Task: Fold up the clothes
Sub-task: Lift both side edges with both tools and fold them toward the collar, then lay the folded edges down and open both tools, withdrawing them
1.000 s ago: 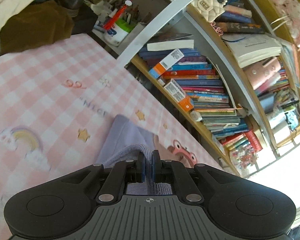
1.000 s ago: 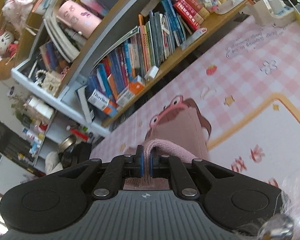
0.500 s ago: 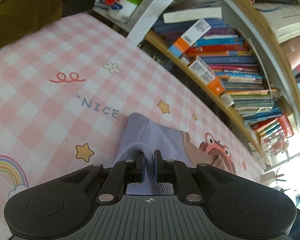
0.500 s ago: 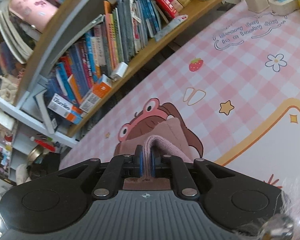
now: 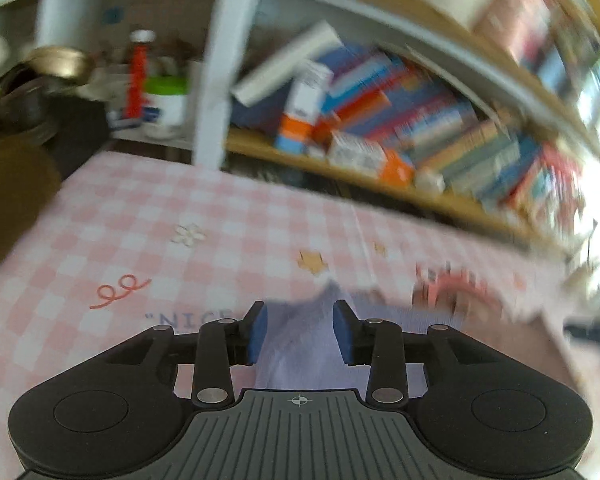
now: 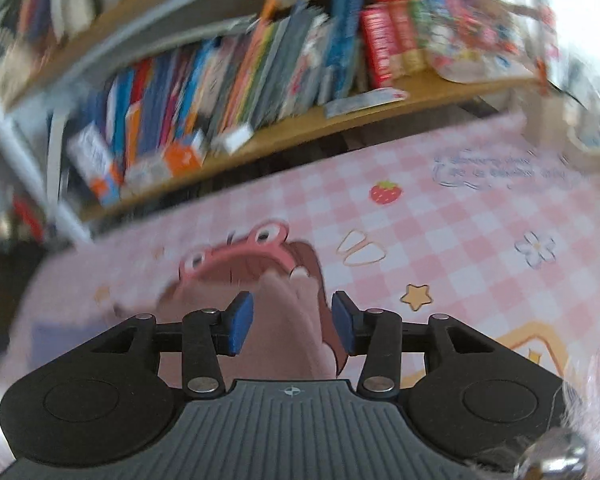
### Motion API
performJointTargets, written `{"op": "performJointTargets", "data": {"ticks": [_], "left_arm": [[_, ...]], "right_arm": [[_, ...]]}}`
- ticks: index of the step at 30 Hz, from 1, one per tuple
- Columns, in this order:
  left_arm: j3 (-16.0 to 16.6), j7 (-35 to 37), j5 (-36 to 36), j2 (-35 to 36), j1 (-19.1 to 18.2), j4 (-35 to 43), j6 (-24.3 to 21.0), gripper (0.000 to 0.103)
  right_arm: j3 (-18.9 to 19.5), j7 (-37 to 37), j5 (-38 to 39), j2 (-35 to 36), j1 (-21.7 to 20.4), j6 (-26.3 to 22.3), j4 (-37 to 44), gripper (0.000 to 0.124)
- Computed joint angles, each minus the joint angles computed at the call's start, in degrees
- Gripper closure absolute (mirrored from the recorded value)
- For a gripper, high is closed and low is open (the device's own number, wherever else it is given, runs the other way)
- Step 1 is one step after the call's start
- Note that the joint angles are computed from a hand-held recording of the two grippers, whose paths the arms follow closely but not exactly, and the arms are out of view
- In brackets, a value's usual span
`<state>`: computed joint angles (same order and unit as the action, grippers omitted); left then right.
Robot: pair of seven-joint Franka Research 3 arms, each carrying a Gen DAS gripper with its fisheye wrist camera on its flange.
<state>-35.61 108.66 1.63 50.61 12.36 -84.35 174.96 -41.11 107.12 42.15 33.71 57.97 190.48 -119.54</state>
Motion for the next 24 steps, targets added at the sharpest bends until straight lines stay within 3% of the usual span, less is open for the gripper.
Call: {"op": "performJointTargets", "data": {"ticks": [3, 5, 6, 7, 9, 11, 12, 13, 15, 17, 20, 24], "left_arm": [[6.09, 1.52, 4.25, 0.24, -5.45, 1.61, 0.74, 0.059], [6.05, 2.95, 5.64, 1.43, -6.16, 2.91, 0.51, 0.061], [4.42, 4.15, 5.73, 2.1, -5.13, 3.12, 0.25, 0.08], [3.38, 4.97, 5.64, 2.44, -4.38, 3.11, 0.17, 0.098], [-0.52, 5.47, 3.75, 2.64, -1.1, 1.83, 1.82, 0.098], [-5.6, 5.55, 2.05, 3.38, 2.99, 0.73, 3.55, 0.098], [-5.53, 4.24, 2.32, 3.67, 2.88, 1.57, 3.81, 0.098], [-4.64, 3.04, 2.29, 3.95, 2.03, 2.88, 3.74, 0.098], [0.94, 0.04, 2.52, 5.92, -3.39, 9.39, 0.14, 0.098], [7.09, -2.04, 2.8, 7.96, -8.84, 15.37, -4.16, 0.098], [15.2, -4.37, 3.49, 11.37, -15.59, 23.19, -10.01, 0.097], [17.46, -6.12, 3.08, 11.16, -16.9, 22.73, -8.74, 0.09]], "right_arm": [[-2.5, 0.19, -2.82, 3.29, 0.93, -5.04, 2.82, 0.079], [-2.16, 1.2, -4.71, 4.17, -0.4, -7.04, 4.32, 0.086], [-0.58, 0.94, -5.74, 3.61, -2.16, -7.03, 4.6, 0.095], [1.36, 0.5, -6.71, 2.48, -4.11, -6.82, 4.45, 0.119], [5.13, 0.18, -7.98, -0.36, -7.49, -4.57, 3.07, 0.119], [8.9, 0.77, -7.99, -3.87, -10.18, 1.6, 0.2, 0.119], [9.14, 0.38, -6.9, -4.89, -10.07, 3.3, -0.59, 0.119], [7.49, -0.26, -5.22, -4.51, -8.43, 3.96, -0.35, 0.119], [5.56, -1.53, -3.01, -1.67, -7.38, 2.85, 2.42, 0.119], [3.71, -1.46, -1.51, 2.66, -7.28, -2.08, 6.62, 0.119], [4.34, 2.37, -2.88, 6.32, -9.69, -7.5, 10.21, 0.118], [4.0, 5.9, -5.41, 7.54, -10.21, -9.48, 11.04, 0.112]]}}
